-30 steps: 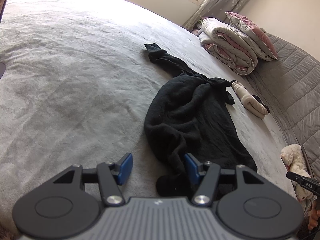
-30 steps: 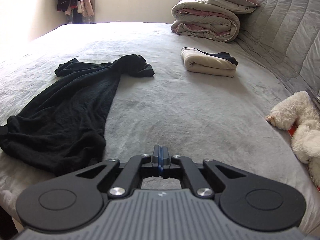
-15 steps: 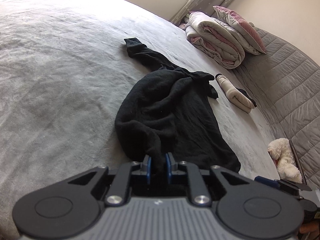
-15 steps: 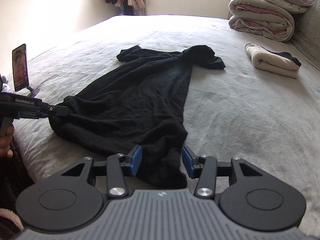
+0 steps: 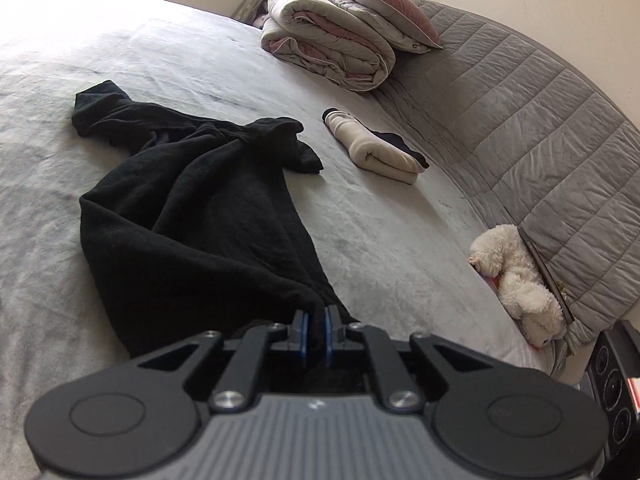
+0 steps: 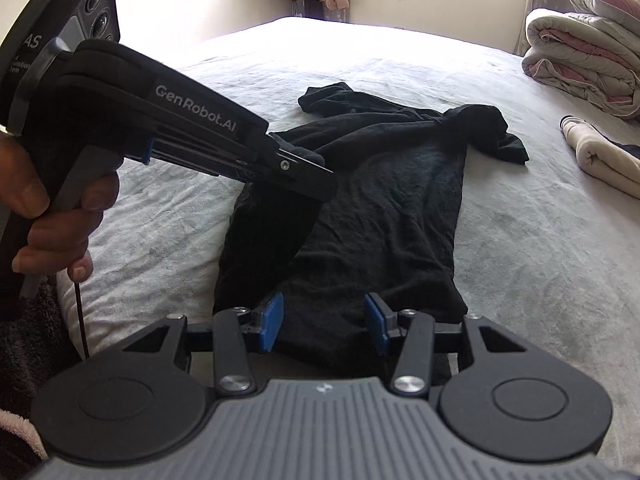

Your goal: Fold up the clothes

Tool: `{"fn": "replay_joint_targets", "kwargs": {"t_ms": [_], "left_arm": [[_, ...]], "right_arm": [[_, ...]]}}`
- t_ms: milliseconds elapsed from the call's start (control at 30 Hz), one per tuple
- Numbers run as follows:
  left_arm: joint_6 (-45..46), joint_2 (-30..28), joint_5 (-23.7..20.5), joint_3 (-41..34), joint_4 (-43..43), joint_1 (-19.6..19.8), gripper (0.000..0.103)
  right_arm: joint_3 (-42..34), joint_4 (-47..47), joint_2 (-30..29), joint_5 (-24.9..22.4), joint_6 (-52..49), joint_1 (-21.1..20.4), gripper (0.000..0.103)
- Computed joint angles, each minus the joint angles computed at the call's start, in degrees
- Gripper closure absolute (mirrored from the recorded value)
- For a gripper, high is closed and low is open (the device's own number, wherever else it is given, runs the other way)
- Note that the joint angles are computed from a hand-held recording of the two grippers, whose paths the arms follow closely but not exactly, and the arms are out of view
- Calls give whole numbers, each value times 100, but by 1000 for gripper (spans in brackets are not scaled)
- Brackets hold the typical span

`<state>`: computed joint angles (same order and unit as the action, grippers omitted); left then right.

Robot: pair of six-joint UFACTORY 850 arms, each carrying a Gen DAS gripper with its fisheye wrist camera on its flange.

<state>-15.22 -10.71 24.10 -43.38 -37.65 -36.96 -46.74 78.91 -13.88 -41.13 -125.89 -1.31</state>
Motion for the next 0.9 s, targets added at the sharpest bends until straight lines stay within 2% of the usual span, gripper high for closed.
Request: {"fn": "replay_joint_targets", "kwargs": {"t_ms": [67, 133, 267, 500, 567, 600, 667, 733, 833, 867, 900], "left_arm": [[-867, -197, -123, -99, 833, 159, 81], [-1398, -248, -131, -84, 1222, 223, 71], [-1473, -14, 191, 205, 1163, 199, 62], [-1063, 395, 860, 805, 228, 95, 58], [-1199, 402, 914, 919, 40, 122, 58], [-1370, 413, 799, 952, 36, 168, 58], [-1858, 439, 529, 999, 222, 283, 60], [-2515, 448, 498, 1091, 683, 379, 60], [-2787, 462, 482, 1129, 871, 423, 60], [-2800, 463, 482, 1131, 875, 425, 60], [-2812, 468, 466, 1133, 880, 429, 60]], "right_arm": [[-86, -58, -116, 49, 256, -11, 54], [-125, -71, -182, -38, 406, -78, 54], [-102, -25, -186, -392, 429, -209, 54], [132, 385, -52, -1200, -181, -241, 54], [221, 472, -9, -1366, -381, -200, 54], [276, 535, 20, -1400, -500, -165, 54], [362, 620, 63, -1320, -703, -48, 54], [433, 697, 95, -1161, -903, 92, 54], [584, 1093, 140, -546, -1548, 370, 54], [651, 1341, 161, -299, -1919, 457, 56], [731, 1688, 186, -35, -2418, 537, 65]]}}
